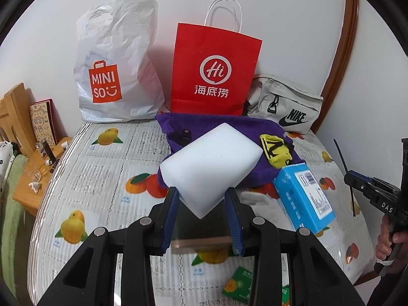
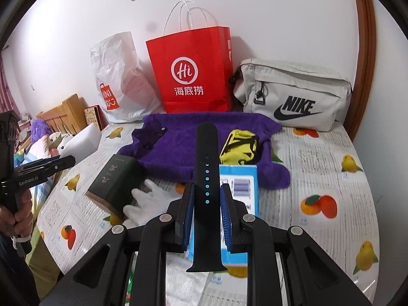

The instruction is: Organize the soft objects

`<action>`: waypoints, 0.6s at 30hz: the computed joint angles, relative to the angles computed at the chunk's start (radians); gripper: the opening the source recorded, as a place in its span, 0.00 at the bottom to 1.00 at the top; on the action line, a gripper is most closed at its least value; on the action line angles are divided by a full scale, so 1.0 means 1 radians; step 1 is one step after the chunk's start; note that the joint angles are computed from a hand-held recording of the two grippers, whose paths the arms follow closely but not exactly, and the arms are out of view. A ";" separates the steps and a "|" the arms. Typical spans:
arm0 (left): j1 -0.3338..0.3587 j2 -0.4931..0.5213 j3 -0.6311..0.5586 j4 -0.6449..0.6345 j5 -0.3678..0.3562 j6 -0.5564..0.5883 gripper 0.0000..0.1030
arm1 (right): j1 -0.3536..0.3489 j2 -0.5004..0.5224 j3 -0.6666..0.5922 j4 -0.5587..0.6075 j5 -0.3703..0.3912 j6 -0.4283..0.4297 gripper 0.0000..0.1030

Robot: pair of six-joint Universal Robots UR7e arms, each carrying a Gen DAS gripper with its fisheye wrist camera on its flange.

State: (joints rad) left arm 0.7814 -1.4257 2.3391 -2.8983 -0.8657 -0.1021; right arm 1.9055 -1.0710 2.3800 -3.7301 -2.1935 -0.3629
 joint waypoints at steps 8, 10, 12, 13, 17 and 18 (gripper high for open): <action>0.046 0.088 -0.078 -0.018 -0.028 0.035 0.34 | -0.030 0.017 -0.070 0.057 0.019 -0.020 0.20; 0.059 0.113 -0.101 -0.017 -0.033 0.040 0.34 | -0.039 0.024 -0.090 0.071 0.026 -0.025 0.20; 0.073 0.140 -0.129 -0.012 -0.038 0.043 0.34 | -0.050 0.030 -0.113 0.088 0.037 -0.028 0.20; 0.081 0.156 -0.146 -0.007 -0.040 0.042 0.34 | -0.056 0.034 -0.126 0.097 0.042 -0.031 0.20; 0.107 0.209 -0.201 0.003 -0.052 0.047 0.34 | -0.077 0.051 -0.176 0.131 0.064 -0.040 0.20; 0.114 0.222 -0.216 0.007 -0.057 0.049 0.34 | -0.083 0.055 -0.189 0.138 0.070 -0.041 0.20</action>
